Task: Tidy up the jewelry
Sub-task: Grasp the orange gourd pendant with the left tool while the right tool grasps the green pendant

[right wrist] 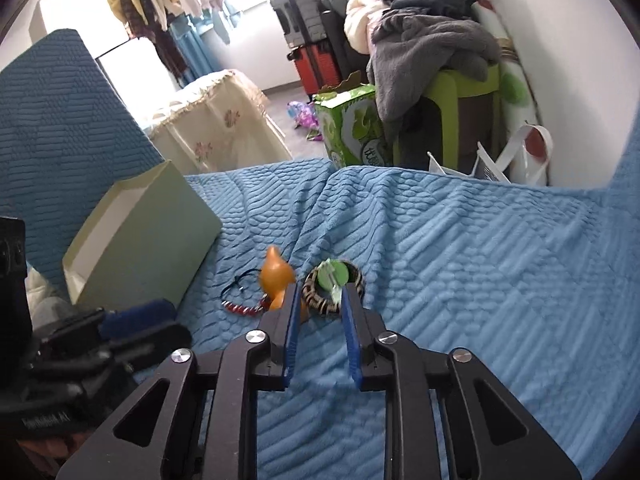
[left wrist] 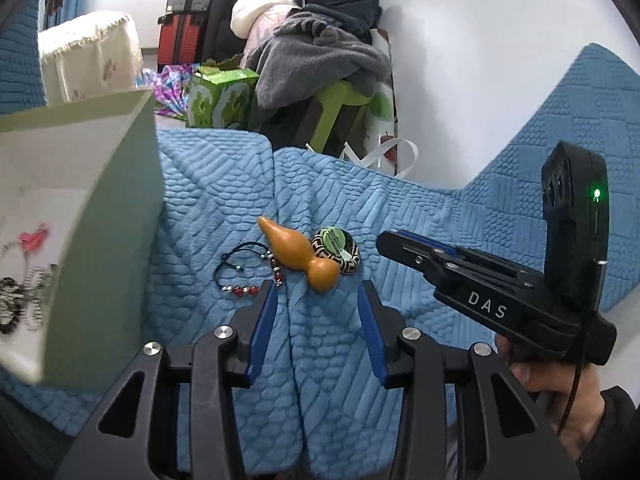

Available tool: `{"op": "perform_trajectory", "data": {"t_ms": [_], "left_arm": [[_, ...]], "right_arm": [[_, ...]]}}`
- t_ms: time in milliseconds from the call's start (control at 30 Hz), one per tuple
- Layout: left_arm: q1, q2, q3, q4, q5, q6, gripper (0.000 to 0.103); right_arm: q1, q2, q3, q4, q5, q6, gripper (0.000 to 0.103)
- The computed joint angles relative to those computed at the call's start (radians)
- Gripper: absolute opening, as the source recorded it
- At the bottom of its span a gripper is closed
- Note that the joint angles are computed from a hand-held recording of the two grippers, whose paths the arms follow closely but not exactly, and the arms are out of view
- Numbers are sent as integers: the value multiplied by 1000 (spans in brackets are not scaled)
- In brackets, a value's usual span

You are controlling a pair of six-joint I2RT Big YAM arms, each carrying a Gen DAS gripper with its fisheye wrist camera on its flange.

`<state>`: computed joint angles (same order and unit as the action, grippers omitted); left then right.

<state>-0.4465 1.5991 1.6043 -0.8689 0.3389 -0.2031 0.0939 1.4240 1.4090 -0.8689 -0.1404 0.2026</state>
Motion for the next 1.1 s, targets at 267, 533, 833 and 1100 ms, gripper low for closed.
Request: {"op": "perform_trajectory", "data": {"t_ms": [267,533,833,1100], "left_arm": [[-33,66,26,16,-31,-48,42],[-58,102,45,23,-118,-86,42],[-62,136,74,14,-127,-94,28],[-47,107,50,28,-100,-66,28]], "right_arm": [[-28,50,39,-15,-45,-3,14],[-44,59,40,-20,-76,13,14],[-50,57,35,-11,-77,24,14],[-30,83,53,-31,-65,-6,15]]}}
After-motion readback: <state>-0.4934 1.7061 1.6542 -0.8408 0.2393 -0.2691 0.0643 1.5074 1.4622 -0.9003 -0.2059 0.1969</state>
